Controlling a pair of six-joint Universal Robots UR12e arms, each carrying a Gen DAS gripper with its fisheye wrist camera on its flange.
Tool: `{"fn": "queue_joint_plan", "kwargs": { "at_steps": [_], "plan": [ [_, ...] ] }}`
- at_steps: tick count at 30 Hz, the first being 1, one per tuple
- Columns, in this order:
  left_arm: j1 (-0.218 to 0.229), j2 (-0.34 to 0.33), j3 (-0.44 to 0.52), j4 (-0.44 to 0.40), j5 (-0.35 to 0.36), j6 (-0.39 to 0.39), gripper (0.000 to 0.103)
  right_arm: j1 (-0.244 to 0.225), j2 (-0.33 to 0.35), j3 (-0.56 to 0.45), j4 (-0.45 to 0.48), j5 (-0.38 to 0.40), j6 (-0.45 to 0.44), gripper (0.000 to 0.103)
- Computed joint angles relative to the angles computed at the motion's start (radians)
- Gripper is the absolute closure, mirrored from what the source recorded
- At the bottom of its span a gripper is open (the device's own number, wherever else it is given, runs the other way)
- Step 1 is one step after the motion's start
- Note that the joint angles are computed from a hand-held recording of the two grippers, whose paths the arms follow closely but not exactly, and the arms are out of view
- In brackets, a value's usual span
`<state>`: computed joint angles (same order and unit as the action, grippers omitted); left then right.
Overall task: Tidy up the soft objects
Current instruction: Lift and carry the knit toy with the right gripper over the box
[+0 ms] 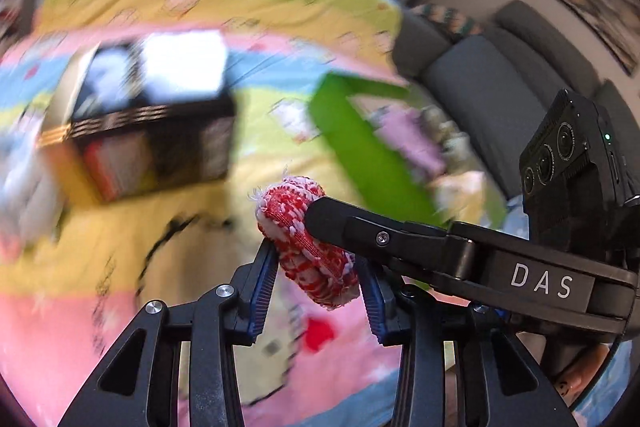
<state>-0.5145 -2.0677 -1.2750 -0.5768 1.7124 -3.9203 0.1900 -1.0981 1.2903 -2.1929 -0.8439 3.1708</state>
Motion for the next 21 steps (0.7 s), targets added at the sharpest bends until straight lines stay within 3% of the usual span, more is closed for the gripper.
{"fn": "queue_joint_plan", "kwargs": {
  "at_steps": [4,10,16,21],
  "plan": [
    [0.0,-0.064,0.119,0.013,-0.031,0.095,0.063,-0.028,-0.008,-0.005,-0.136,-0.041,0.086,0.067],
    [0.006,-0.176,0.316,-0.032,-0.097,0.197,0.063,-0.072,0.006,-0.026,-0.246,-0.08,0.195,0.066],
    [0.017,-0.274,0.487,-0.105,-0.141,0.233,0.063,-0.097,0.042,-0.079,-0.26,-0.093,0.245,0.065],
    [0.032,-0.314,0.553,-0.129,-0.13,0.221,0.063,-0.093,0.102,-0.168,-0.233,-0.074,0.253,0.065]
  ]
}}
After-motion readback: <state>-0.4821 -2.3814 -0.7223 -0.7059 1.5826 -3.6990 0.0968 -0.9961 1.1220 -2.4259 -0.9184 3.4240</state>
